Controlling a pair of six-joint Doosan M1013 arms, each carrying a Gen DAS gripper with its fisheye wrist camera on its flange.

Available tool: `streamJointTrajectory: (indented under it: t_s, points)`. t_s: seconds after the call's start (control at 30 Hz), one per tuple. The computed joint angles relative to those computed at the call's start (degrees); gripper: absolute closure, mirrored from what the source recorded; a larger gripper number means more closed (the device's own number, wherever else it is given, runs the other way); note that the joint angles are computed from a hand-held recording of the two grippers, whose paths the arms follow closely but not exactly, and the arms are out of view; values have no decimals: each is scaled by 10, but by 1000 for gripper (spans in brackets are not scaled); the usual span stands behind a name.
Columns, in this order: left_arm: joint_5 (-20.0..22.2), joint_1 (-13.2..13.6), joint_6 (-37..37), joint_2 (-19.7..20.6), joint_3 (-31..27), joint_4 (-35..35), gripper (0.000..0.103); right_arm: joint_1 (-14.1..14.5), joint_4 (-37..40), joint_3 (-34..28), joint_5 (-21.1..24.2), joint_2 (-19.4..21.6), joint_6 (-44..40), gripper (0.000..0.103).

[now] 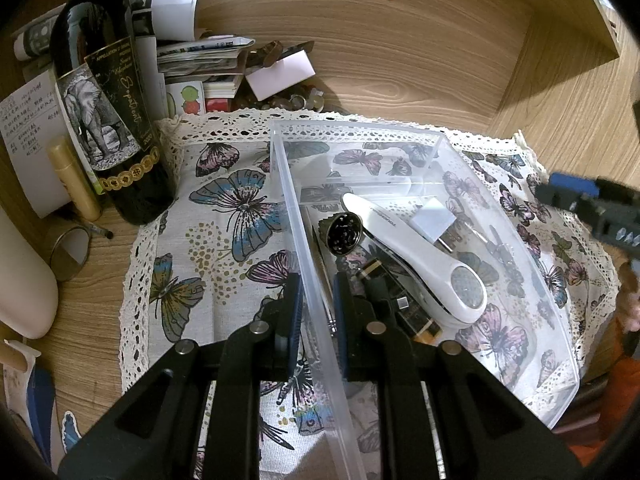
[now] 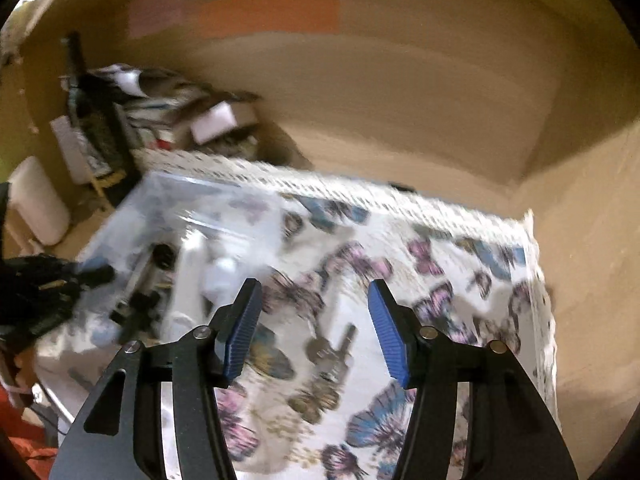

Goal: Organize rigid objects
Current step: 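Grasp the silver keys by their ring with the right gripper, then lift the keys into the clear box and open the right gripper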

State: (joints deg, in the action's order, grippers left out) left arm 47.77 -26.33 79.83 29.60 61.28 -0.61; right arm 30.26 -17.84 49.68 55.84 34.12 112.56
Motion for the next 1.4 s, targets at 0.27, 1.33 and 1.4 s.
streamJointTrajectory:
  t_s: [0.27, 1.33, 1.4]
  points:
    - [-1, 0, 0, 0, 0, -2, 89, -13, 35, 18, 51, 11, 7, 51]
    - [-2, 0, -1, 0, 1, -2, 89, -4, -14, 47, -15, -13, 39, 81]
    - [-2, 0, -1, 0, 1, -1, 89, -2, -22, 41, -21, -13, 37, 81]
